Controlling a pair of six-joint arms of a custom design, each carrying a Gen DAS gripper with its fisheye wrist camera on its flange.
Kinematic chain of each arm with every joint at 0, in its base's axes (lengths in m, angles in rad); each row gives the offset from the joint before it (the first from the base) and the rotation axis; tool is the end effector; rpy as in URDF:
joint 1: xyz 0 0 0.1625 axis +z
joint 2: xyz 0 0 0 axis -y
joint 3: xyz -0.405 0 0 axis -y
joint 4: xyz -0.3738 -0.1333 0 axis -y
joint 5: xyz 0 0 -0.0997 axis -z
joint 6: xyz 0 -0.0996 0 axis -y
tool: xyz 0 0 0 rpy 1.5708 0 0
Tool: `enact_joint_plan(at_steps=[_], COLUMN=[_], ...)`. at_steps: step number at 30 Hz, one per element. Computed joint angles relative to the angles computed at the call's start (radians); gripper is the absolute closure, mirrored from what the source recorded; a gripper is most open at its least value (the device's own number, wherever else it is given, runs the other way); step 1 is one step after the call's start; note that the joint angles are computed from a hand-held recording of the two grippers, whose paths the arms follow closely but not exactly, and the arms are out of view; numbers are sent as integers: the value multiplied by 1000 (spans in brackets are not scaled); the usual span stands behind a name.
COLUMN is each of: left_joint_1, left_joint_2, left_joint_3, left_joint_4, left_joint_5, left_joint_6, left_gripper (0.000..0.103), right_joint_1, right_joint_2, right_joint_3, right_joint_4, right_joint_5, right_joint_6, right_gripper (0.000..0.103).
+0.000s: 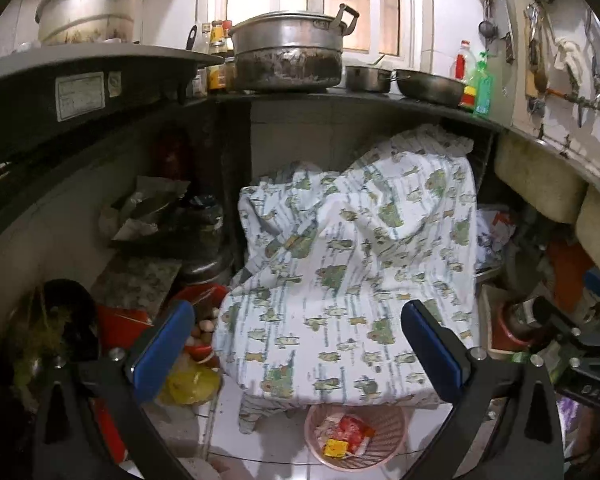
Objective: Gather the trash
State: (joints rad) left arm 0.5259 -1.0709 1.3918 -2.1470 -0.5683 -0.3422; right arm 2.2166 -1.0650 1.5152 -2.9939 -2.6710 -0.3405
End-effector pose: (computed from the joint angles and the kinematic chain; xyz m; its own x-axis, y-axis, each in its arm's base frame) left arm -0.4608 -0.5186 0.3733 -0.7087 0.1748 -0.6835 0.6359 0.5779 -0.5115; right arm 0.4124 -0.4733 0.4111 -0.6461 0.1472 0.7489 -0.5883 0.5291 -0.6115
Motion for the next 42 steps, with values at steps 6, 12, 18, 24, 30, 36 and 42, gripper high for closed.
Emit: enact_joint_plan(at_steps=[6, 12, 18, 24, 30, 36, 42], left_joint_1=[-12, -13, -10, -12, -11, -11, -11], left_joint_2=[-4, -6, 0, 4, 5, 6, 5], left_joint_3=[5, 10, 6, 8, 6, 6, 7], left_joint_4=[-30, -34, -19, -14, -9, -3, -4], left_joint_5=[1, -5, -11, 1, 6, 7, 8], left_joint_6=[20, 27, 17, 18, 14, 6, 4], left_gripper=[0, 0, 0, 0, 0, 0, 0], right_joint_1=[3, 2, 1, 1, 0, 0, -6], right_joint_2=[-7, -21, -27, -28, -35, -31, -27], right_joint_3=[11, 27, 34, 33, 44, 42, 39], right_joint_4=[10, 17, 14, 21, 35, 37, 43], right_joint_5=[2, 16, 16, 18, 21, 19, 29], right_joint_6=[15, 56, 58, 66, 89, 97, 94], right_gripper=[0, 0, 0, 0, 0, 0, 0])
